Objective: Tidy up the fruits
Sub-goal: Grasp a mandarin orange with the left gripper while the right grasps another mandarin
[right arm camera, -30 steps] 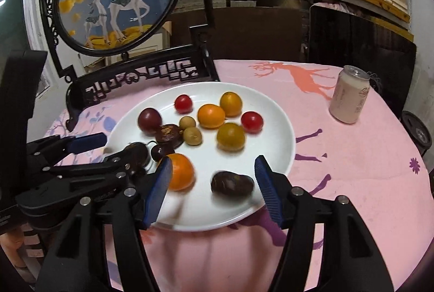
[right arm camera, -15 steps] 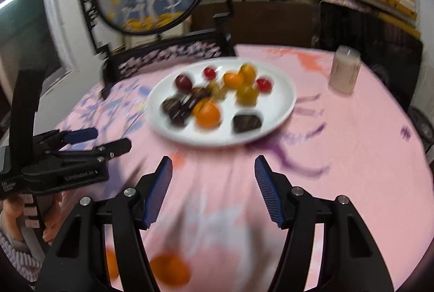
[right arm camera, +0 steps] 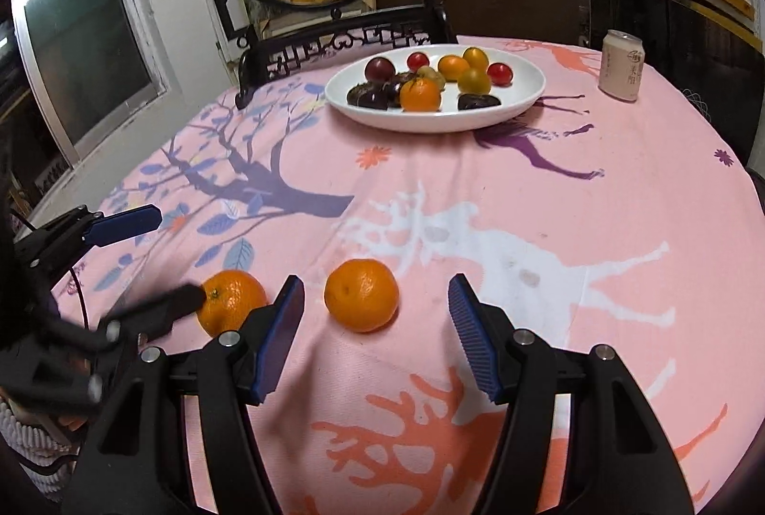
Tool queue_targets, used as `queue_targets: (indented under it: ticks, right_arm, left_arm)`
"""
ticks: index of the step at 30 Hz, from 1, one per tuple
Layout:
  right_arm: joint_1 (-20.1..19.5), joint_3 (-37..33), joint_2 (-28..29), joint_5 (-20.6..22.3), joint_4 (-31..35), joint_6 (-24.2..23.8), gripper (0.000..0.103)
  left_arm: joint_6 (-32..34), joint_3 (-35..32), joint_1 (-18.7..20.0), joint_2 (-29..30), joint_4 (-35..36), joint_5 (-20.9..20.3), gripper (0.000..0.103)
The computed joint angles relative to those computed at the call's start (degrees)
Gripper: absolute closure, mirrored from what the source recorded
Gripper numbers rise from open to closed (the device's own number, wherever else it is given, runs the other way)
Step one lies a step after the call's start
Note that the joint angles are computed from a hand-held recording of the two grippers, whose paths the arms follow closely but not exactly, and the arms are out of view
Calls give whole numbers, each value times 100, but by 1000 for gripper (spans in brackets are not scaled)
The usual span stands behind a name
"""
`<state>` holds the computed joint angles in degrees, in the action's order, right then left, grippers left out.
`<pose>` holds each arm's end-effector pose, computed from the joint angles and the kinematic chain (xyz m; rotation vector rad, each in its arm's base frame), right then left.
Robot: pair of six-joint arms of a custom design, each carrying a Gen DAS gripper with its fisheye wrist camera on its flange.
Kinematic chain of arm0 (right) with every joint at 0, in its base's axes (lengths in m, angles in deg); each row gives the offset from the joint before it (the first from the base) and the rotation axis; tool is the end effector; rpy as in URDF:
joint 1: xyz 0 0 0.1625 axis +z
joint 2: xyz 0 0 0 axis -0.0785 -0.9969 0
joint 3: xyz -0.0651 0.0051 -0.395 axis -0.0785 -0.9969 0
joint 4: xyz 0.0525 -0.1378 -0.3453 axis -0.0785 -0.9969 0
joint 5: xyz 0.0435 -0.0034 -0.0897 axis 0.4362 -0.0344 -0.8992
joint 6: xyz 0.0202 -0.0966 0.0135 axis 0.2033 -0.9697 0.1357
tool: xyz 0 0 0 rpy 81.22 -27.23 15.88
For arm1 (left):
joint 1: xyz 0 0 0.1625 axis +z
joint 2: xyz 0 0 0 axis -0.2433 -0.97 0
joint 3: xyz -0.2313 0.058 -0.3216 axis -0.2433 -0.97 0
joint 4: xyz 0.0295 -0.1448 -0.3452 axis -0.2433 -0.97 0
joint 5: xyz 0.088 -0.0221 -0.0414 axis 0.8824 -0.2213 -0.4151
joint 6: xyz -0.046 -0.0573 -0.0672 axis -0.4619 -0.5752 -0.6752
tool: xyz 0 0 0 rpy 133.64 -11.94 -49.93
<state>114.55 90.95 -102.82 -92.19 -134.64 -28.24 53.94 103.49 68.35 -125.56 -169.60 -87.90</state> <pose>0.2688 -0.4483 -0.0668 0.9184 -2.5218 0.7085 -0.0119 -0.3755 0.2069 0.6408 2.1721 -0.9118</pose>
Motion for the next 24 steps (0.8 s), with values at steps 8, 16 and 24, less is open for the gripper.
queue_targets:
  ticks: [8, 16, 24]
  right_arm:
    - [37, -311, 193, -204, 434, -14, 65]
    - [-4, -256, 132, -125, 356, 187, 66]
    - [-107, -123, -9, -46, 204, 382, 66]
  left_arm:
    - [63, -118, -33, 395, 535, 50, 16]
    - [-163, -364, 249, 269, 1070, -259, 56]
    - [-222, -400, 311, 110, 1102, -446, 57]
